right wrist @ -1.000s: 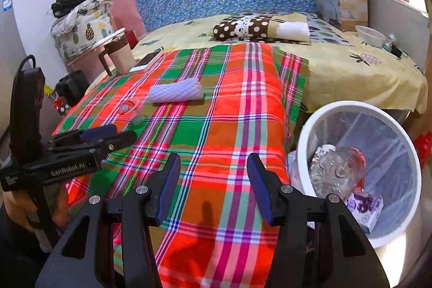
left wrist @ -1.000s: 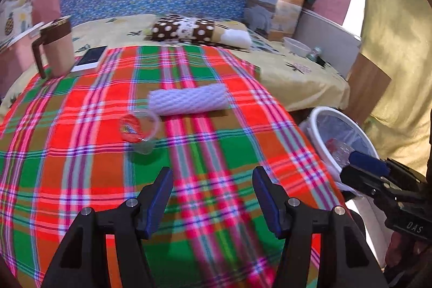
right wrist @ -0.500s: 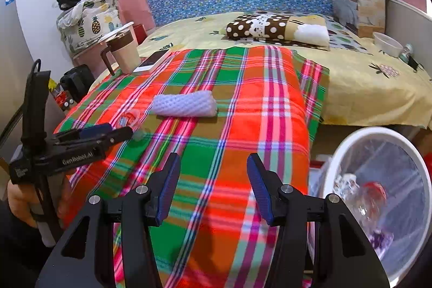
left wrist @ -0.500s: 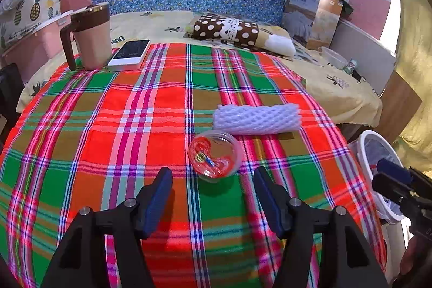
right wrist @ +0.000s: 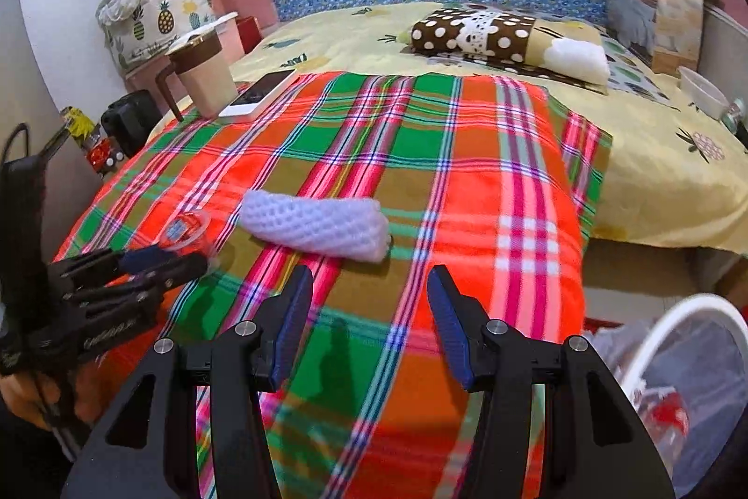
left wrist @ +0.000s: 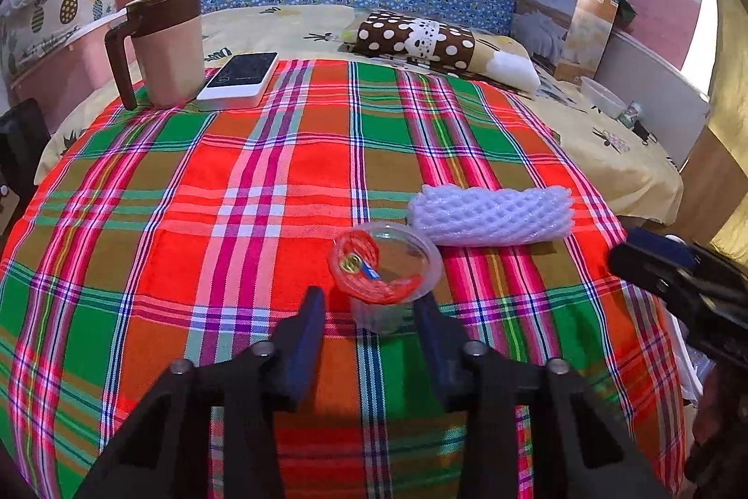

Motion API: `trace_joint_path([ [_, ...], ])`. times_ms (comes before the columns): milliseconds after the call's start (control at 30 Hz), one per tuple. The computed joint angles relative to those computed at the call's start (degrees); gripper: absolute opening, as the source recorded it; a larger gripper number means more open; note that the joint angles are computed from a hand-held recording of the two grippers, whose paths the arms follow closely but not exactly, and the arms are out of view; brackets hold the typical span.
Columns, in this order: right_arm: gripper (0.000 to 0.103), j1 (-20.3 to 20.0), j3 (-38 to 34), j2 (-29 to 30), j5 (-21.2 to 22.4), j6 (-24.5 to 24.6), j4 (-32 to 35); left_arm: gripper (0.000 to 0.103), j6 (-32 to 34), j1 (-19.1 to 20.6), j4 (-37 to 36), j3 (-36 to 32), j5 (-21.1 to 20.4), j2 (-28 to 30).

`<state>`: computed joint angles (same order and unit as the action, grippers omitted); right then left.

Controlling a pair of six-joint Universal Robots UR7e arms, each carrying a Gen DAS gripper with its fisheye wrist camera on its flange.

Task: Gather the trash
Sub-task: 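Grasp the red-lidded plastic jelly cup with the left tool while the right tool grasps the white foam sleeve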

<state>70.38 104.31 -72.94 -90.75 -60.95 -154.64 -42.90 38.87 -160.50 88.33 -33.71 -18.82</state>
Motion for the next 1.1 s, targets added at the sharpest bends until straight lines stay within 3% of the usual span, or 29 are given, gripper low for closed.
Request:
trace_joint_path([
  [200,0.053,0.92,-3.17,3.11,-1.33,0.04,2.67,0.032,2.52,0.12,-2.93,1.04,-0.68,-0.44],
  [267,0.048,0.94,-3.53,3.20,-1.40,0.21,4.64,0.032,2.73,0.19,-3.66,1.68,-1.03,-0.81],
  [333,0.042,0.91,-3.30,2.79,-1.31,-0.04,6.30,0.032,2.74,0.21,-4.21,2.31,-1.23,-1.19],
  [567,0.042,0.68,0.37,-1.16,-0.31,-3.38,10.68,0.032,1.15,-0.22,-6.67,6.18,-1.13,-3.42],
  [667,0.042,0.63,1.58,-2.39,0.25,-4.20,8.59,0.032,0.43,-0.38,-7.30,7.60,-1.23,-4.32],
  [833,0.044,0.78,1.00,-1.98,1.23,-4.80,6.21,0.051,4.78,-0.72,-10.34,7.76,-1.54,-4.03],
  [933,0.044,1.26,0.25,-0.86,1.03,-5.52,5.97,0.052,8.75,-0.08,-10.74,5.64,-2.75,-2.87],
  [1100,0.044,1.64,-0.98,0.50,0.42,-6.91,7.62,0.052,8.39,1.41,-7.73,2.95,-3.65,-1.92],
])
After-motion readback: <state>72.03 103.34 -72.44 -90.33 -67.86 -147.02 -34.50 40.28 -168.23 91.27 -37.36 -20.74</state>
